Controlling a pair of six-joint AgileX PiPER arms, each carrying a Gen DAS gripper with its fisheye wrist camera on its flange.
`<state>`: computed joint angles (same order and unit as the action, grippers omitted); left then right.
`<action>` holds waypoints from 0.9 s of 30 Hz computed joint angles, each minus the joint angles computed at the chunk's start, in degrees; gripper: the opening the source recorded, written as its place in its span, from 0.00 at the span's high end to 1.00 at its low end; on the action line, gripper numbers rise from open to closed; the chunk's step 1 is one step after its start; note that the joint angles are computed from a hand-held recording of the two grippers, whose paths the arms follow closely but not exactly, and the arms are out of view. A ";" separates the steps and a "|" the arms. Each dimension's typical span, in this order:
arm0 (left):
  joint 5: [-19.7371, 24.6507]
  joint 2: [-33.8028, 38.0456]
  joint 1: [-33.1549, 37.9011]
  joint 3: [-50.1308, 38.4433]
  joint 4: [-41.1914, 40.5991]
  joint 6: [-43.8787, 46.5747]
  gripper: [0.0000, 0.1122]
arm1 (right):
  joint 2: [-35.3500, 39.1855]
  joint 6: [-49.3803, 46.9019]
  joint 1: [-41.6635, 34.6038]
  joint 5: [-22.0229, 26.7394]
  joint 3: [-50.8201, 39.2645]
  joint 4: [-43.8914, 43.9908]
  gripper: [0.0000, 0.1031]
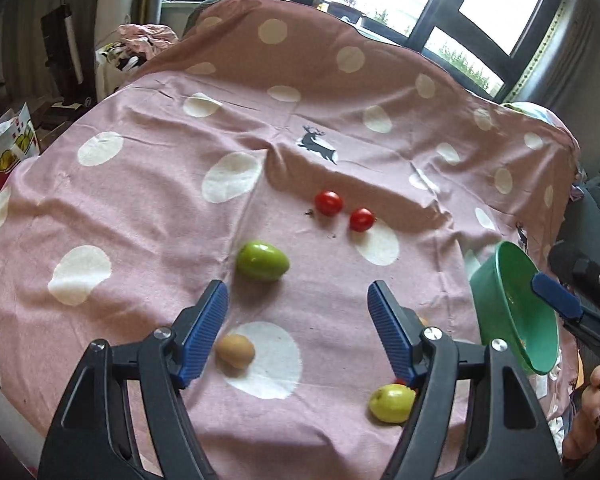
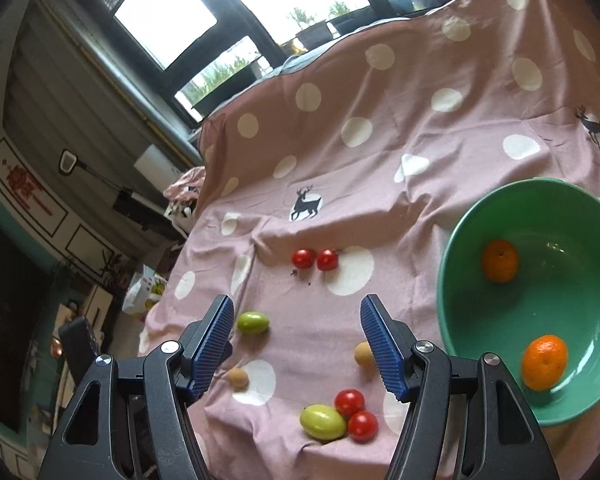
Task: Organize fruits
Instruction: 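Move the right gripper back to the table onto the green plum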
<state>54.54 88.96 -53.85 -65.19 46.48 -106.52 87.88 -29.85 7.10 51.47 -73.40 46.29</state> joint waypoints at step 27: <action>-5.11 -11.32 9.83 16.66 -0.26 -10.98 0.49 | 26.19 22.29 26.46 -6.12 -18.20 -20.76 0.52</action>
